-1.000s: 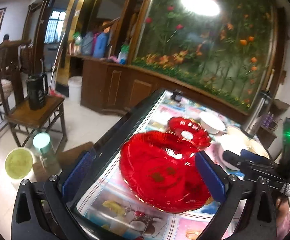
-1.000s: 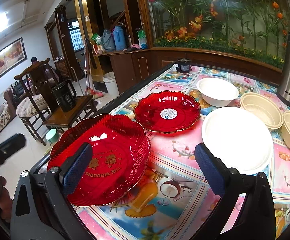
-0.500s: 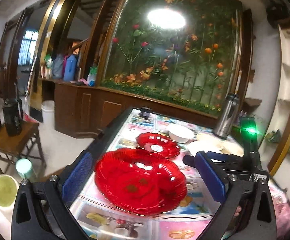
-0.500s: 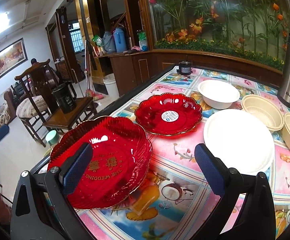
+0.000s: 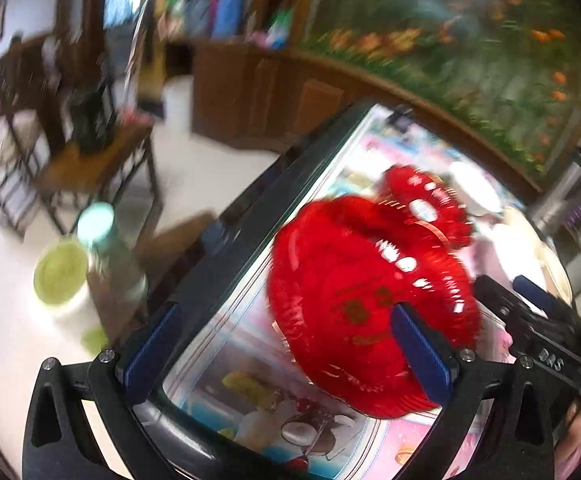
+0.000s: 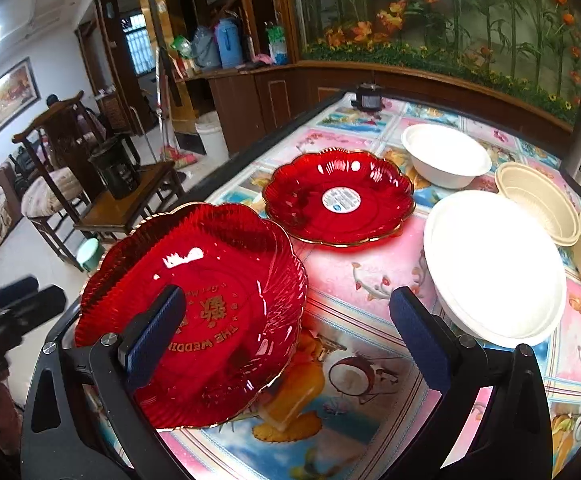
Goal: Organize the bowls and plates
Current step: 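Close the left gripper on the red plate stack rim and lift it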
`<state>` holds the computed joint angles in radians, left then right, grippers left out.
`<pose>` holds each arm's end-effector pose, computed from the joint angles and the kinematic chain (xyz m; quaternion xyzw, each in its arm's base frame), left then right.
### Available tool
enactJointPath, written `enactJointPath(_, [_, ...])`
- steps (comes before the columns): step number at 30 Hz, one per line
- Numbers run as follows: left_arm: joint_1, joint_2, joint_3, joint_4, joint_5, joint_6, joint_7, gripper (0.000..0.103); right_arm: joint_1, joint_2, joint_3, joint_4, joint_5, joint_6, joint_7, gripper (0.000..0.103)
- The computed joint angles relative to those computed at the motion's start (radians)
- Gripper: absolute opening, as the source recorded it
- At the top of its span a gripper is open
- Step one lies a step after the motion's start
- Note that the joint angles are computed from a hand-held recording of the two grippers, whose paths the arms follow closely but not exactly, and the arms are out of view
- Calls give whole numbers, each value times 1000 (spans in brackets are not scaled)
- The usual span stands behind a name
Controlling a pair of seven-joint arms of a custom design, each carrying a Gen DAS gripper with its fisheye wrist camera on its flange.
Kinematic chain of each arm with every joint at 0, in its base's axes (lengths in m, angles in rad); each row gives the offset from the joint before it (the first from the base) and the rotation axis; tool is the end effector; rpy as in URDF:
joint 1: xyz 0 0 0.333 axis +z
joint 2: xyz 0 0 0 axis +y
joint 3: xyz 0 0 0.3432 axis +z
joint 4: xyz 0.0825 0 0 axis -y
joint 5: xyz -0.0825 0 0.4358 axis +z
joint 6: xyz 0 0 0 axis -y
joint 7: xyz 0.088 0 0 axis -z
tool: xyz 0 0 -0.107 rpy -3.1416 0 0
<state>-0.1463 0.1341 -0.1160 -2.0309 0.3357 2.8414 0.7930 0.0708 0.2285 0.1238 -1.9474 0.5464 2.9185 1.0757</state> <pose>0.6421 -0.1876 0.4565 -0.7382 0.5819 -0.2927 0.1755 0.6893 0.0976 0.4420 -0.7111 0.5892 -0.1826 0.3374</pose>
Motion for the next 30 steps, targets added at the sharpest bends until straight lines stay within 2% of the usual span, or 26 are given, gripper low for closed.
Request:
enactJointPath(2, [6, 15, -10, 24, -56, -51, 6, 102, 27, 16, -37, 22, -76, -42, 79, 102])
enactJointPath(4, [0, 17, -10, 33, -59, -65, 1, 102, 37, 36, -56, 53, -120, -94, 144, 100])
enactJointPath(7, [-24, 54, 0, 106, 1, -198, -42, 102, 52, 65, -81, 98, -205, -164, 233, 98])
enactJointPath(10, [-29, 86, -6, 159, -5, -295, -33, 99, 30, 88, -66, 137, -202, -231, 250, 98])
enactJointPath(13, [-29, 103, -9, 183, -18, -334, -15, 92, 33, 113, -73, 178, -231, -297, 289, 95])
enactJointPath(14, [-29, 114, -10, 196, -22, -347, -6, 90, 31, 121, -71, 192, -234, -320, 291, 88])
enactJointPath(15, [-29, 116, -10, 197, -26, -350, 0, 81, 27, 131, -67, 207, -233, -346, 289, 81])
enactJointPath(18, [-23, 135, -16, 216, -58, -363, 30, 58, 28, 165, -67, 256, -246, -430, 303, 70])
enactJointPath(19, [-20, 139, -18, 219, -72, -366, 45, 49, 27, 172, -66, 265, -247, -443, 306, 67])
enactJointPath(22, [-21, 149, -19, 226, -94, -367, 65, 33, 30, 173, -64, 261, -249, -440, 306, 48])
enactJointPath(24, [-23, 150, -17, 221, -96, -347, 69, 28, 29, 173, -62, 263, -249, -445, 302, 24])
enactJointPath(26, [-31, 149, -13, 219, -84, -336, 69, 20, 22, 177, -55, 266, -229, -448, 296, 19])
enactJointPath(30, [-43, 145, -4, 212, -48, -325, 50, 20, 0, 175, -40, 257, -161, -437, 275, 16])
